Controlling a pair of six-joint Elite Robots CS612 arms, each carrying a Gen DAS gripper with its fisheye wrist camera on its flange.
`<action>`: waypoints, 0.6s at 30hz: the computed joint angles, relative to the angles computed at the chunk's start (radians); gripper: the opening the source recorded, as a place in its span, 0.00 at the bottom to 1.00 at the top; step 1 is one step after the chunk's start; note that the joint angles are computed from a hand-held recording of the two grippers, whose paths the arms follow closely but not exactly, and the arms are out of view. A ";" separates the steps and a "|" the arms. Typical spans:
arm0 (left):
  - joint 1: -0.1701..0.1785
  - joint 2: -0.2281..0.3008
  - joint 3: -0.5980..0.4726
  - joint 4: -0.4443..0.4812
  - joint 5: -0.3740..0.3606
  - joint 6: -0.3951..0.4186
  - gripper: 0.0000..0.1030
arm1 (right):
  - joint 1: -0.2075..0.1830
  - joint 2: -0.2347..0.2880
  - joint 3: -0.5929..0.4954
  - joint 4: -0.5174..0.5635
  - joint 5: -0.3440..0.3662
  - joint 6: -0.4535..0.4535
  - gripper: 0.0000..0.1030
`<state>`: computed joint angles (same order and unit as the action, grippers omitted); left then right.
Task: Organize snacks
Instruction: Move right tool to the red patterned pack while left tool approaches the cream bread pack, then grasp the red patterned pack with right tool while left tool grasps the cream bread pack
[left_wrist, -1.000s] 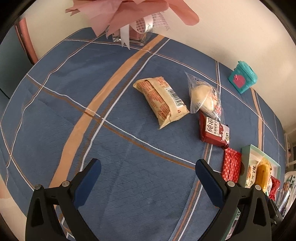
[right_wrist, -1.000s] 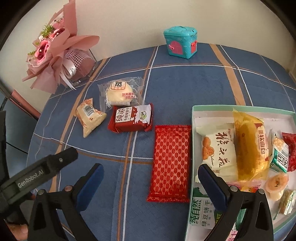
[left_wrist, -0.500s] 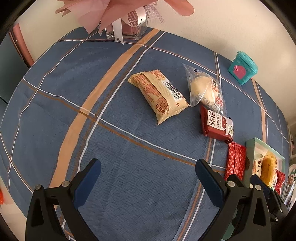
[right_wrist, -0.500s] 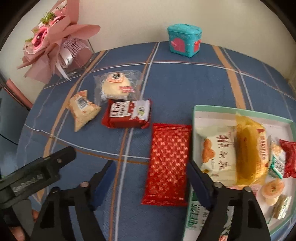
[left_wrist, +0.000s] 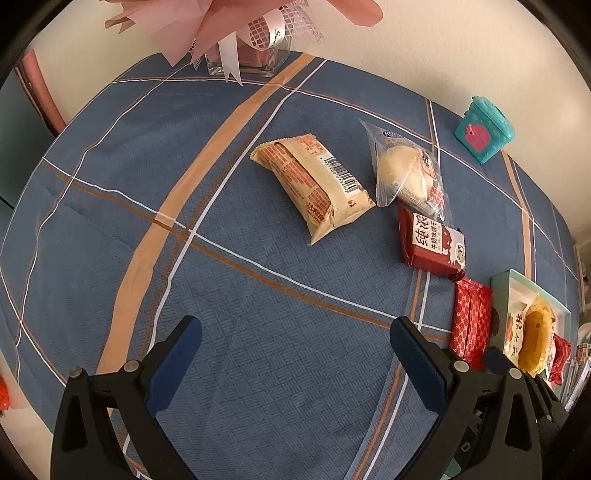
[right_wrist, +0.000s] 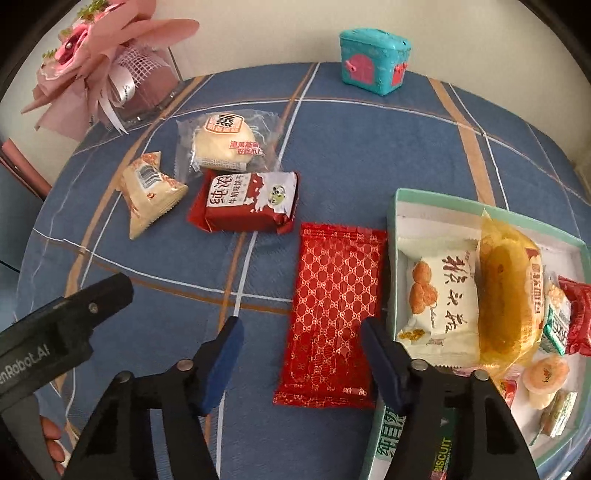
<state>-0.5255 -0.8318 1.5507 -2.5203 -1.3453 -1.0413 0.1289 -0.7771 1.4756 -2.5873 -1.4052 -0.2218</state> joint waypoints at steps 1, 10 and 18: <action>0.000 0.001 -0.001 0.001 -0.001 0.001 0.99 | 0.001 0.001 -0.001 0.006 0.000 -0.001 0.63; -0.003 0.005 -0.012 0.021 0.001 0.001 0.99 | 0.009 0.006 0.005 -0.016 -0.031 0.011 0.60; -0.002 0.006 -0.015 0.030 0.000 0.001 0.99 | 0.004 0.001 0.009 -0.002 0.029 0.010 0.59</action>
